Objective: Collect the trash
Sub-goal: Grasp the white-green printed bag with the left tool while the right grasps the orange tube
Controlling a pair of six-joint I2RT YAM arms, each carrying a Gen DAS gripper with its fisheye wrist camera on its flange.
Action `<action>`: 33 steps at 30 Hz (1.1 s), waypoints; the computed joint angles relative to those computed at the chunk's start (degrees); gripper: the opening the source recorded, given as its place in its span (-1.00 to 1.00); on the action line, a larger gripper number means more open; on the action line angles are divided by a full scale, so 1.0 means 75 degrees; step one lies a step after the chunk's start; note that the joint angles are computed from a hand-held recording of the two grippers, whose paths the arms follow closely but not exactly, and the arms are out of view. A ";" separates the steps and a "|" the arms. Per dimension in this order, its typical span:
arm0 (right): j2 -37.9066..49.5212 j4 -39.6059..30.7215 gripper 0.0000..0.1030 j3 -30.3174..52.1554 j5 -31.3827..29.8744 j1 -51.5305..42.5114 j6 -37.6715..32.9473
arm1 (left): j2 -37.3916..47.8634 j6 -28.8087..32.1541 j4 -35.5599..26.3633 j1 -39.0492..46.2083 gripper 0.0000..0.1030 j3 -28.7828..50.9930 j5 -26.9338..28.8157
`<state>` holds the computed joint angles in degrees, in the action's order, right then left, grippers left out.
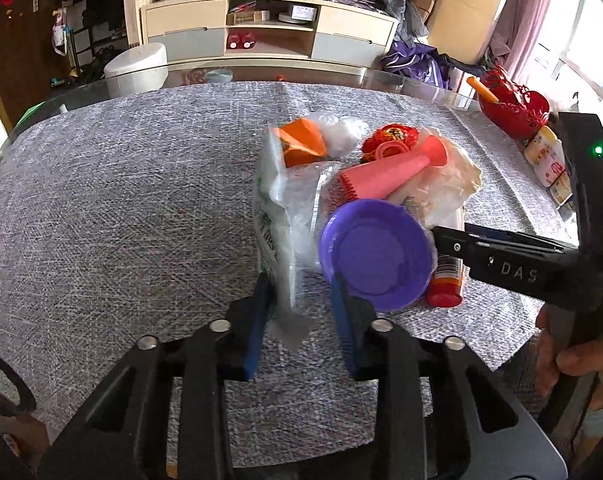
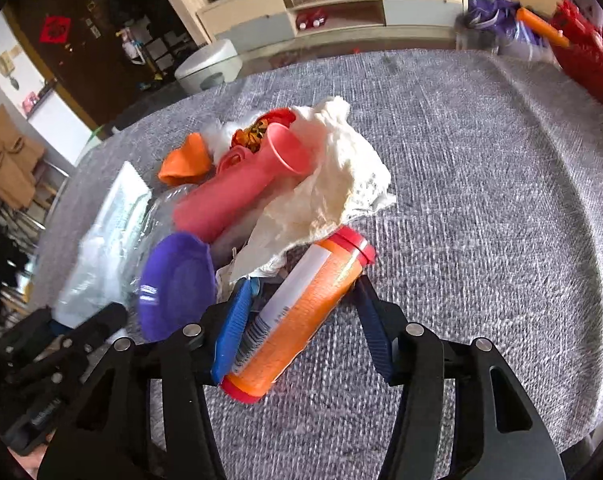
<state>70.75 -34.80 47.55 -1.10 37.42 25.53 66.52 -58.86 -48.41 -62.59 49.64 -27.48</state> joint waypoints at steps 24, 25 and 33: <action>-0.3038 -0.1788 -0.44 -0.1378 0.0379 0.0216 -0.0160 | -0.0255 -0.1609 -0.0919 -0.1881 -0.91 -0.0031 -0.1099; -0.3346 -0.2011 -0.44 -0.1458 0.0438 0.0335 -0.0102 | -0.0217 -0.1958 -0.1110 -0.2158 -0.91 0.0000 -0.1127; -0.5009 -0.3211 -0.44 -0.1736 0.0692 0.1540 0.0864 | 0.0720 -0.4245 -0.2234 -0.4197 -0.91 0.0683 -0.1489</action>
<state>33.18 -58.88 34.53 4.09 48.97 32.01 71.92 -90.70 -65.17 -94.07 54.77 -38.65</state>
